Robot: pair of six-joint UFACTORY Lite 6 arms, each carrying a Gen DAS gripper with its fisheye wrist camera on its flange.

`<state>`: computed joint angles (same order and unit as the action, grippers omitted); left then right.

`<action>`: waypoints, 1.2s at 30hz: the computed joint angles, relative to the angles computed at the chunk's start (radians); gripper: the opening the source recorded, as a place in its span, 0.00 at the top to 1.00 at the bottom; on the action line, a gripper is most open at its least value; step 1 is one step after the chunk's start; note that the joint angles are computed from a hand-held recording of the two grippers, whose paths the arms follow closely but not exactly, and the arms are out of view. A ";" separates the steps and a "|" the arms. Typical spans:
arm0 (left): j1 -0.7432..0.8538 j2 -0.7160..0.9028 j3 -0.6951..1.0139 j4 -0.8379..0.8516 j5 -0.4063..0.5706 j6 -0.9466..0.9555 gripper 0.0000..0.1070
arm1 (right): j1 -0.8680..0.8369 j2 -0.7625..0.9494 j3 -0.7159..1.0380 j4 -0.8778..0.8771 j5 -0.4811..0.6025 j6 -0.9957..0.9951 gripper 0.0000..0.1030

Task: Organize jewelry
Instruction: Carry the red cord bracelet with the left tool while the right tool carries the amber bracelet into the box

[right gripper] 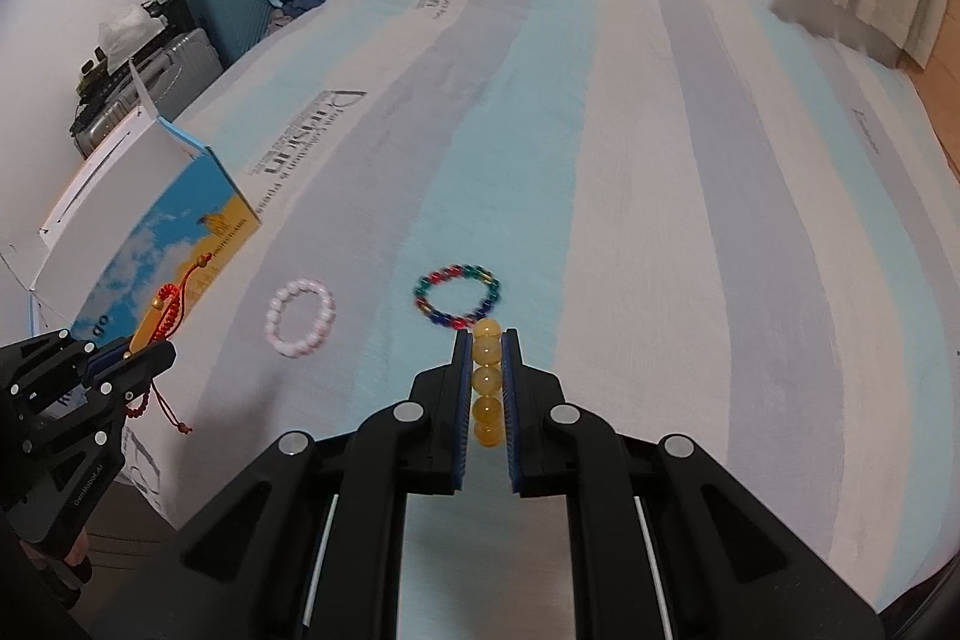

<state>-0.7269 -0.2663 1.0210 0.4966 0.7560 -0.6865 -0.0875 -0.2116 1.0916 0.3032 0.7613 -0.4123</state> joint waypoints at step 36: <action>1.272 -0.302 0.041 -0.875 0.221 1.371 0.94 | 0.938 0.555 0.889 -0.565 0.198 0.865 0.92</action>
